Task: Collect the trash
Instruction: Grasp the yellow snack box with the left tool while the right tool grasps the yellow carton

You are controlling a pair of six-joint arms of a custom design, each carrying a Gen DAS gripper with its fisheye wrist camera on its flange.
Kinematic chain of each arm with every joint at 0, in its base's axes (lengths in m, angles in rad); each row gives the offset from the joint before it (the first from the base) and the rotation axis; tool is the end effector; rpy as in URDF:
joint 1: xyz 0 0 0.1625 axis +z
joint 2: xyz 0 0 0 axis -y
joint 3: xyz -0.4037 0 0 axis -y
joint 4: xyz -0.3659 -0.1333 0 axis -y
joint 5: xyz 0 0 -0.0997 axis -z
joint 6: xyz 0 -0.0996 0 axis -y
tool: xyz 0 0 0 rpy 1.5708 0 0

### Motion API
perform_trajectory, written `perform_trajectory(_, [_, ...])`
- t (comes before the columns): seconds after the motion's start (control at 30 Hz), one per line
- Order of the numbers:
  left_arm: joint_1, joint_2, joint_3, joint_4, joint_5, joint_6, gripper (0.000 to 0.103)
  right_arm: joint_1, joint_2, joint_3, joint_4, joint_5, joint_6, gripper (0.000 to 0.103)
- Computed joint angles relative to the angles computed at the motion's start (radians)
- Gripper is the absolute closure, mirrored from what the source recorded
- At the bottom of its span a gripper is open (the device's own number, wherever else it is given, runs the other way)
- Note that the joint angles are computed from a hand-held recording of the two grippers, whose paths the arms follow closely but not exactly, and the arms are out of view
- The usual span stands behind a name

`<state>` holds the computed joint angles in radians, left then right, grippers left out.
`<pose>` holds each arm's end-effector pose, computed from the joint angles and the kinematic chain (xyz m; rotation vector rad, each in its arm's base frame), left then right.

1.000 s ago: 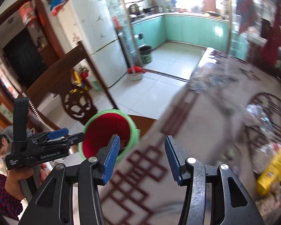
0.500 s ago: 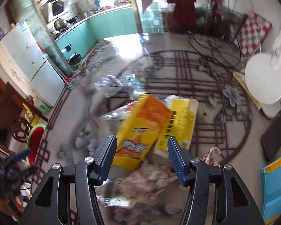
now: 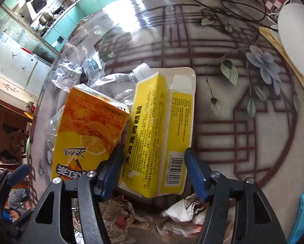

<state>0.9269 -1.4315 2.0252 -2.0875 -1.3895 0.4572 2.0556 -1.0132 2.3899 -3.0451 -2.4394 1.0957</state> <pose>-0.1499 -0.4517 0.2522 1.5535 2.5110 0.0882 0.2323 -0.3181 0.0917 -0.7894 -2.3189 0.8913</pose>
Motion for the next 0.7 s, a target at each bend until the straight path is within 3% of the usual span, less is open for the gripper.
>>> perform_trajectory(0.03, [-0.002, 0.018, -0.001, -0.005, 0.000, -0.007, 0.020, -0.001, -0.006, 0.011, -0.043, 0.007, -0.033, 0.072])
perform_trajectory(0.13, [-0.018, 0.053, 0.012, -0.026, 0.020, -0.032, 0.020, 0.017, -0.035, 0.019, -0.015, -0.035, -0.034, 0.076])
perform_trajectory(0.6, [-0.006, 0.144, -0.015, 0.015, 0.021, -0.126, 0.022, 0.157, -0.086, 0.045, 0.029, -0.137, 0.130, 0.077])
perform_trajectory(0.7, [-0.007, 0.148, -0.017, 0.025, 0.008, -0.120, 0.050, 0.177, -0.089, 0.039, 0.043, -0.156, 0.149, 0.077])
